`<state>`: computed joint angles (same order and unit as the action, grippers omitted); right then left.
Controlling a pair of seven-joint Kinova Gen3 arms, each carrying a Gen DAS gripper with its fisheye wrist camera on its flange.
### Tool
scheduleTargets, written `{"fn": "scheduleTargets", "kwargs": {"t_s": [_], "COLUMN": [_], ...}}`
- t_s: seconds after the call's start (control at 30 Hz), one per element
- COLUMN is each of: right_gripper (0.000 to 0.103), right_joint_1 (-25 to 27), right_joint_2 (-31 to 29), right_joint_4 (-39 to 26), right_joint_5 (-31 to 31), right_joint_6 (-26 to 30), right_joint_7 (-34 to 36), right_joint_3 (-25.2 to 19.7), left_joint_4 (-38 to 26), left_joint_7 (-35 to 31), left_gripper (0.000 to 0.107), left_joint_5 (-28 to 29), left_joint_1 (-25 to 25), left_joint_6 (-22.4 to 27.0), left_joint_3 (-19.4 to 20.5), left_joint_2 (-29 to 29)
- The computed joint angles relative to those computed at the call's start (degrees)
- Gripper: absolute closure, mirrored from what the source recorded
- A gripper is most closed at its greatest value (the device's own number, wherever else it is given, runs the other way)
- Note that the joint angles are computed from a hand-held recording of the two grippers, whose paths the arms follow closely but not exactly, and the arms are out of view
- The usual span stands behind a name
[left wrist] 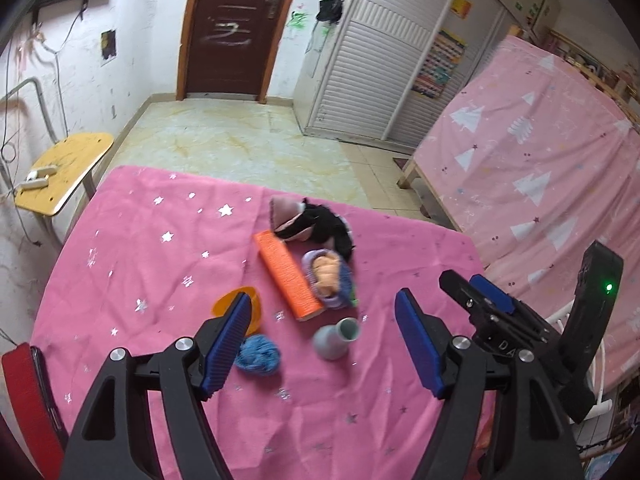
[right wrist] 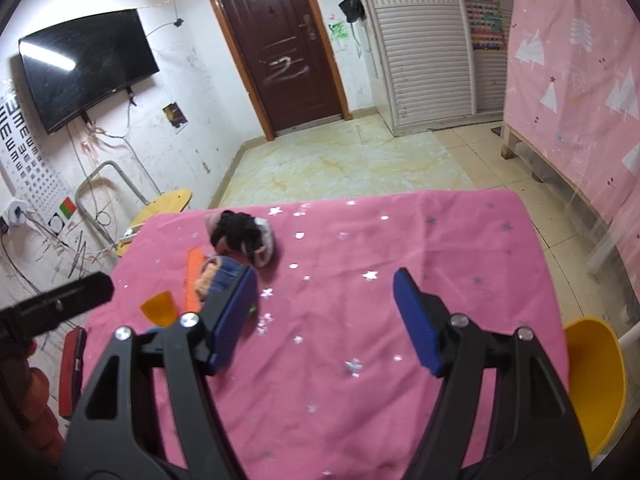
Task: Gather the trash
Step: 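Move both grippers back to the items on the table, then grasp the blue knit ball with left gripper while right gripper grasps the knitted doll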
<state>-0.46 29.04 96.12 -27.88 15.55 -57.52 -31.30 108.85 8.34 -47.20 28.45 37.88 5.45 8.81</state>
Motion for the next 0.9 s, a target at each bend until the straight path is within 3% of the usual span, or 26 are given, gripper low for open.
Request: {"fn": "scheduleTargets", "kwargs": {"t_s": [0.2, 0.5, 0.9], "right_gripper": [0.035, 0.035, 0.035], "right_joint_1": [-4.3, -9.5, -14.4], "right_joint_2": [0.3, 1.2, 3.4], "right_joint_4": [-1.7, -4.0, -8.0], "right_joint_5": [1.3, 3.4, 6.0], "right_joint_6": [1.1, 2.9, 6.4], "right_joint_7": [-1.8, -4.3, -6.5], "right_joint_3": [2.4, 5.5, 8.3], "left_joint_4": [0.0, -0.7, -0.8], "left_joint_7": [-3.0, -10.7, -17.6], "left_gripper": [0.041, 0.041, 0.071], "left_joint_5": [4.3, 10.9, 16.3], "left_joint_1": [-0.7, -2.1, -2.6], "left_joint_6": [2.8, 2.4, -1.2], "left_joint_3": [0.1, -0.9, -3.4], "left_joint_2": [1.4, 4.1, 6.5]}}
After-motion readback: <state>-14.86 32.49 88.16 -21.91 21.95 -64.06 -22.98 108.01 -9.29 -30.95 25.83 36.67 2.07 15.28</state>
